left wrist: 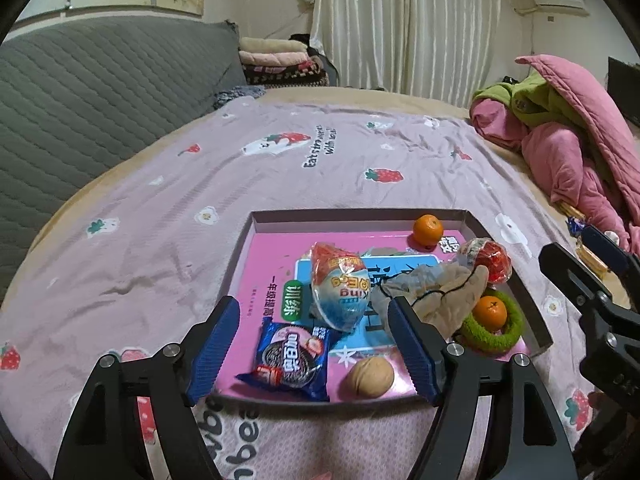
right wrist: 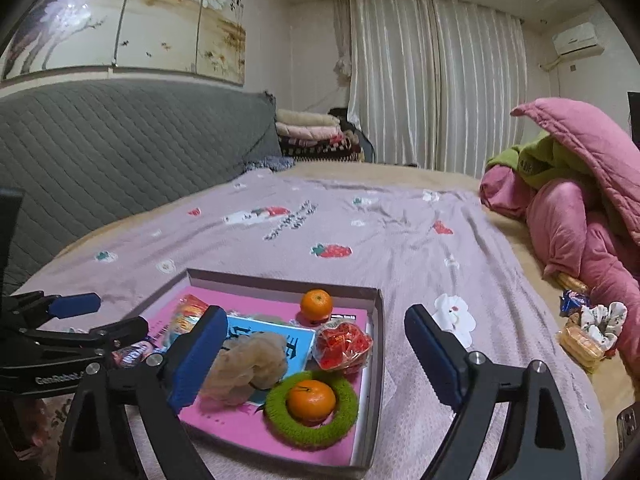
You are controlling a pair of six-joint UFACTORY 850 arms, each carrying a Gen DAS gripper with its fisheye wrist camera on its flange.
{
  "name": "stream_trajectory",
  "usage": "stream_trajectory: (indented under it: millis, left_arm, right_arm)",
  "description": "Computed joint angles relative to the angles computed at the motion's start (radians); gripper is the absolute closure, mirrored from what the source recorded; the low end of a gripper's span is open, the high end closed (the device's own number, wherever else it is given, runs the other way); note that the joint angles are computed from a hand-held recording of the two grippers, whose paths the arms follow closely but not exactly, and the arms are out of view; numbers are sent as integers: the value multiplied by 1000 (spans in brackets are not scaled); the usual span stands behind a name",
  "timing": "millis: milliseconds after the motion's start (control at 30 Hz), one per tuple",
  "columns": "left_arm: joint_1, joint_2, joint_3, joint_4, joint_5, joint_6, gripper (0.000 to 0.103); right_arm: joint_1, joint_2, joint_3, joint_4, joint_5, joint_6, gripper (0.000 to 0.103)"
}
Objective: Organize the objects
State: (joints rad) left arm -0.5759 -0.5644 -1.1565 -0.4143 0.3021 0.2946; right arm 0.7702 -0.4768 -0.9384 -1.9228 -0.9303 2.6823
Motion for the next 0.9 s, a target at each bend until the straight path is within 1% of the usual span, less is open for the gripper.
stream_trajectory:
  millis: [233, 400, 633, 767, 900]
  left_arm:
    - [-18, 40, 71, -24, 56, 17, 25]
    - [-26, 62, 101, -68, 67, 35, 25]
    - [-37, 97, 166, -26, 106, -23, 25]
    - [-48, 114, 206, -20, 137, -14, 25]
    - [-49, 127, 225, -15, 140, -21, 25]
  right_arm:
    - [40, 14, 20, 40, -7, -20, 13]
    - [74, 6, 20, 98, -57, -89, 13]
    - [100, 15, 41, 111, -67, -62, 13]
    - [115, 13, 44, 121, -73, -52, 13]
    - [137, 4, 37, 139, -96, -59, 13]
